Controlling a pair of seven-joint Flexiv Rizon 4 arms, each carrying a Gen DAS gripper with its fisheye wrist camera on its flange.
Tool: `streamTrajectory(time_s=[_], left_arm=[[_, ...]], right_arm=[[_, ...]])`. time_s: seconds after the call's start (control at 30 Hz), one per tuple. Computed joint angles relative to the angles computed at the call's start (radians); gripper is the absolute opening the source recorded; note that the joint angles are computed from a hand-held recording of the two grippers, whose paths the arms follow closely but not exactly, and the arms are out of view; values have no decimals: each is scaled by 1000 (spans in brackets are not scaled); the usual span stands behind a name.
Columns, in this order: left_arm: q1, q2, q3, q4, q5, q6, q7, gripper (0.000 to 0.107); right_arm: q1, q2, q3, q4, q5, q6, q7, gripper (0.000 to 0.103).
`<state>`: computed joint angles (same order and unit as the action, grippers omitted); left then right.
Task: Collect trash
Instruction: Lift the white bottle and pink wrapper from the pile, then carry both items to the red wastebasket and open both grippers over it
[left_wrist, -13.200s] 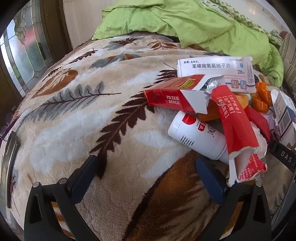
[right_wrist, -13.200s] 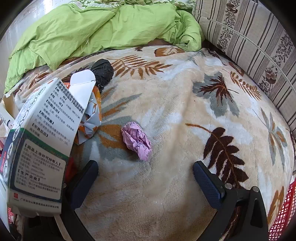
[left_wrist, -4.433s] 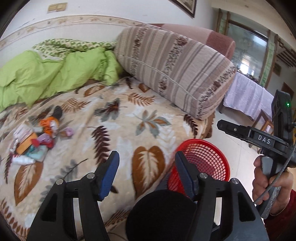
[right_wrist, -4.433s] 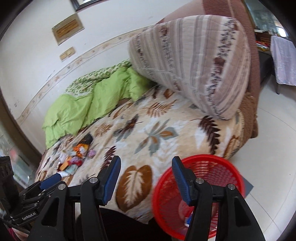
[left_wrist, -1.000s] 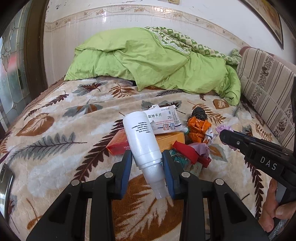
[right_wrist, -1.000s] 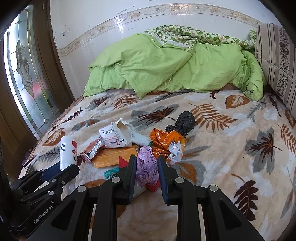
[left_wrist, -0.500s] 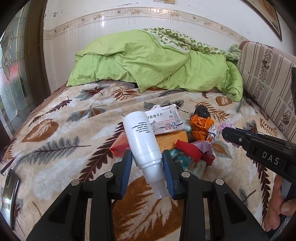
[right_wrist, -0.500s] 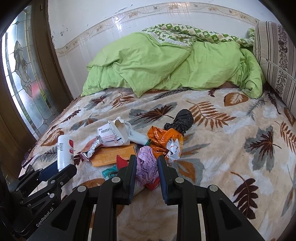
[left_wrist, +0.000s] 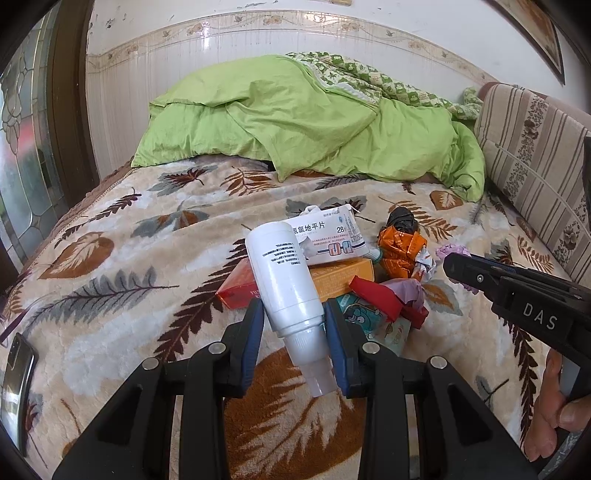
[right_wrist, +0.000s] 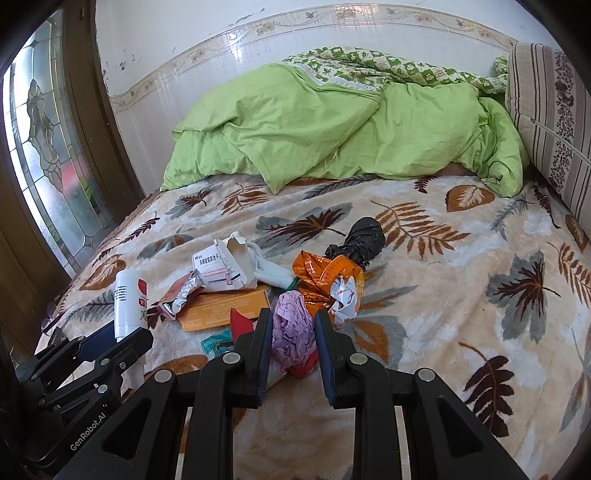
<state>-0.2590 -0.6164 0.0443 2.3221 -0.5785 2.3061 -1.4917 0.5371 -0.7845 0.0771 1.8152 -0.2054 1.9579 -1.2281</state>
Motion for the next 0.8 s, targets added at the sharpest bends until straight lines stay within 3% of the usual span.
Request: streamTrajectory(time_s=[0.43,0.8], left_arm=[[-6,-6,-2,-1,1,11,-5,32],[-24,33,-24,50,40,37,-23,32]], right_arm=[[15,4,-19,9,21,7,-6,24],[58,85,-55,141,154,73,11,24]])
